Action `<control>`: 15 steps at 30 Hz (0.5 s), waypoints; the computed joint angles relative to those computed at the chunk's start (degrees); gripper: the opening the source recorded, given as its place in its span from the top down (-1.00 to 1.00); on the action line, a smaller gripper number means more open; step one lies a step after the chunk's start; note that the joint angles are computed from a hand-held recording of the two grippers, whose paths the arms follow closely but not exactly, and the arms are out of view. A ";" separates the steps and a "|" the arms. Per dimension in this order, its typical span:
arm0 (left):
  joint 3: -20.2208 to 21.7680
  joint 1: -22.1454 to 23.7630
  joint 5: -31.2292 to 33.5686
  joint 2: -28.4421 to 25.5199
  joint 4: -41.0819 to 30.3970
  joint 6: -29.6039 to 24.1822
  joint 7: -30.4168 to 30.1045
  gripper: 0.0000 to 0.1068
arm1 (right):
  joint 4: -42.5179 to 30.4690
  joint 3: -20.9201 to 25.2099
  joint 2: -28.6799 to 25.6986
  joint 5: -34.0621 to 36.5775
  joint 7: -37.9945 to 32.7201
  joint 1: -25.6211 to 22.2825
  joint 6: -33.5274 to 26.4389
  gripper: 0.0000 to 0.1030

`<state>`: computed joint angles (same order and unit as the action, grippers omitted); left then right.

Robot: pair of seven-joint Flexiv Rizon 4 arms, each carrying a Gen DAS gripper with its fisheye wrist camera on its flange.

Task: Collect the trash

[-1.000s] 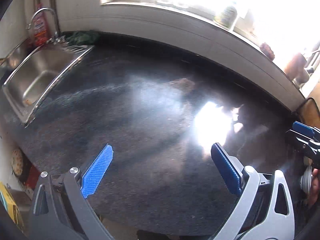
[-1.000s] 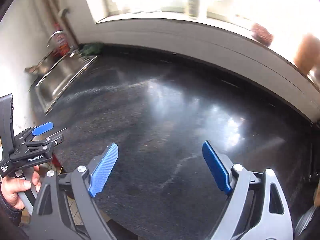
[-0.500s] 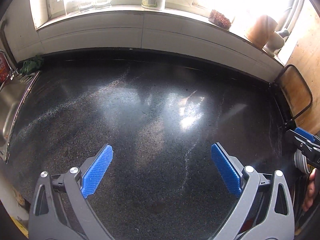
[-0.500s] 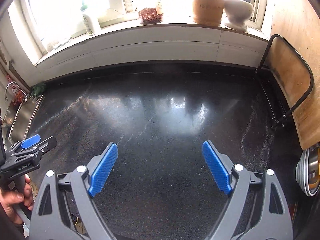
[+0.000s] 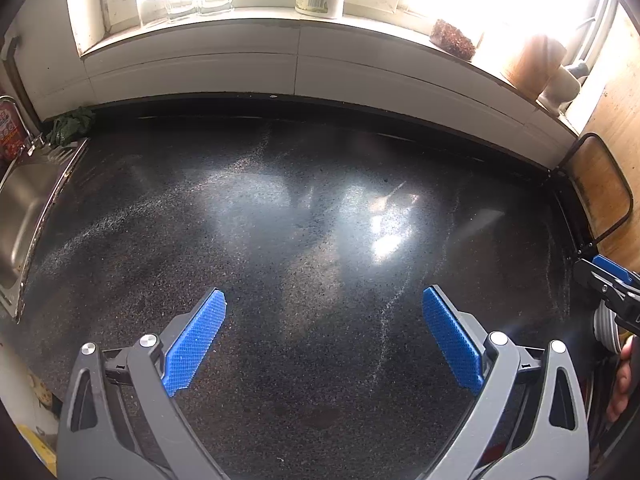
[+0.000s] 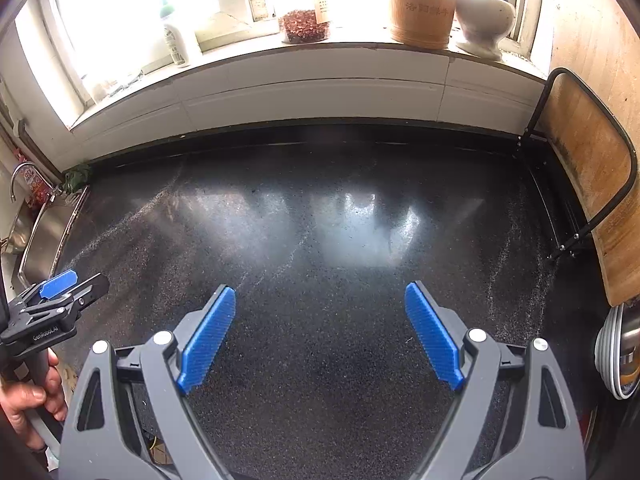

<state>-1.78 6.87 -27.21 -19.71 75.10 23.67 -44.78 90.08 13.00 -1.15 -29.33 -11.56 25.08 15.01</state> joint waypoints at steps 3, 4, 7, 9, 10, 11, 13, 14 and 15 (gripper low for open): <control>-0.01 -0.03 0.13 -0.05 -0.08 0.00 0.05 -0.79 | -0.10 -0.15 -0.19 0.35 -0.26 -0.14 0.43 -0.63; -0.02 -0.05 0.13 -0.03 -0.02 0.14 0.11 -0.79 | -0.13 -0.16 -0.23 0.32 -0.27 -0.15 0.47 -0.63; -0.01 -0.09 0.24 -0.05 -0.01 0.23 0.12 -0.79 | -0.14 -0.23 -0.29 0.40 -0.29 -0.22 0.64 -0.63; -0.01 -0.09 0.27 -0.05 0.01 0.25 0.17 -0.79 | -0.06 -0.26 -0.25 0.55 -0.35 -0.30 0.85 -0.63; -0.01 -0.16 0.36 -0.08 -0.02 0.38 0.10 -0.79 | -0.10 -0.27 -0.28 0.58 -0.40 -0.31 0.83 -0.63; -0.02 -0.17 0.39 -0.07 -0.01 0.41 0.15 -0.79 | -0.18 -0.33 -0.36 0.56 -0.58 -0.35 0.90 -0.63; -0.02 -0.21 0.45 -0.14 -0.12 0.39 -0.04 -0.79 | -0.19 -0.36 -0.38 0.73 -0.66 -0.40 0.92 -0.63; -0.03 -0.21 0.42 -0.17 -0.17 0.36 -0.18 -0.79 | -0.09 -0.39 -0.36 0.83 -0.75 -0.47 1.10 -0.63; -0.04 -0.18 0.36 -0.16 -0.15 0.33 -0.16 -0.79 | -0.14 -0.39 -0.40 0.97 -0.74 -0.47 1.01 -0.63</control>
<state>-1.83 6.69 -26.86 -19.87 74.95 24.00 -44.94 89.94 12.61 -1.55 -28.36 -12.30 24.60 16.03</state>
